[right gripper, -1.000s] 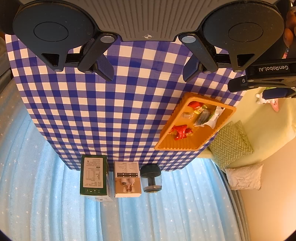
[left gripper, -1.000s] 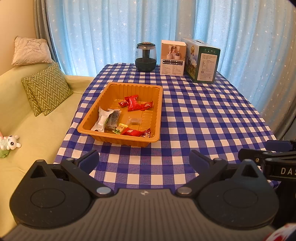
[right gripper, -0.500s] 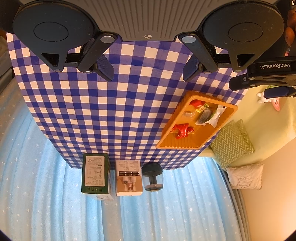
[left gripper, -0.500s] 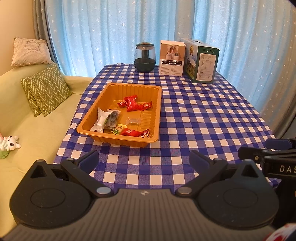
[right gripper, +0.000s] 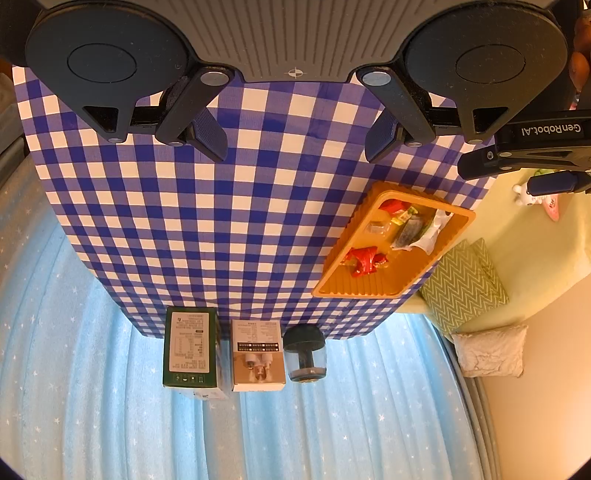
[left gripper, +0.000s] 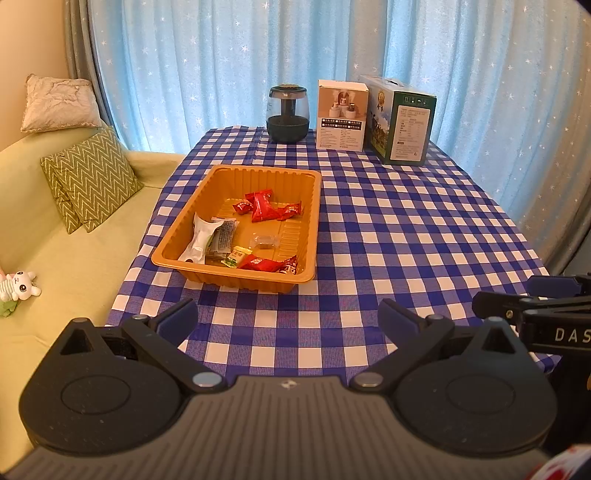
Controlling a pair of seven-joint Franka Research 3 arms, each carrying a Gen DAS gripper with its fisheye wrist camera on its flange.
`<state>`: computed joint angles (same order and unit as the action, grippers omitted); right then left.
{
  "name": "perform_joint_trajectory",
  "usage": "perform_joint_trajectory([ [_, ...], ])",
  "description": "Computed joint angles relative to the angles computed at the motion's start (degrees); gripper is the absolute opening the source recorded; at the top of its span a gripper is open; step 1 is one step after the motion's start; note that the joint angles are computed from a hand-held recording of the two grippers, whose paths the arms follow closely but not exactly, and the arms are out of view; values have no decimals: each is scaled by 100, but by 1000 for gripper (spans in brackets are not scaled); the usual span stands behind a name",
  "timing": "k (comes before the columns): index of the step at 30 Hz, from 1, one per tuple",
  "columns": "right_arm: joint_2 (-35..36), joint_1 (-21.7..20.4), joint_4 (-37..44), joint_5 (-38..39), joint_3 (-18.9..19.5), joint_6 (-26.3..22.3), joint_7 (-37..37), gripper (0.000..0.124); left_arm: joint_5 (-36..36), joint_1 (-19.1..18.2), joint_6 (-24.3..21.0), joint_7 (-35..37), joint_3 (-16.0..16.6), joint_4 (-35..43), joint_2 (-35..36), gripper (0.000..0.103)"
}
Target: Organize snacks
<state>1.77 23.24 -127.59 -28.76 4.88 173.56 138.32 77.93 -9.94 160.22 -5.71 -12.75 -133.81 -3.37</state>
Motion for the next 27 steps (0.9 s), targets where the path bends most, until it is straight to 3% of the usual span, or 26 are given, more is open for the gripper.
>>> perform_joint_trajectory([
  [27,28,37,39,-32,-21,-30,42,81,5,-15,-11,-7,-1,-2,2,103],
])
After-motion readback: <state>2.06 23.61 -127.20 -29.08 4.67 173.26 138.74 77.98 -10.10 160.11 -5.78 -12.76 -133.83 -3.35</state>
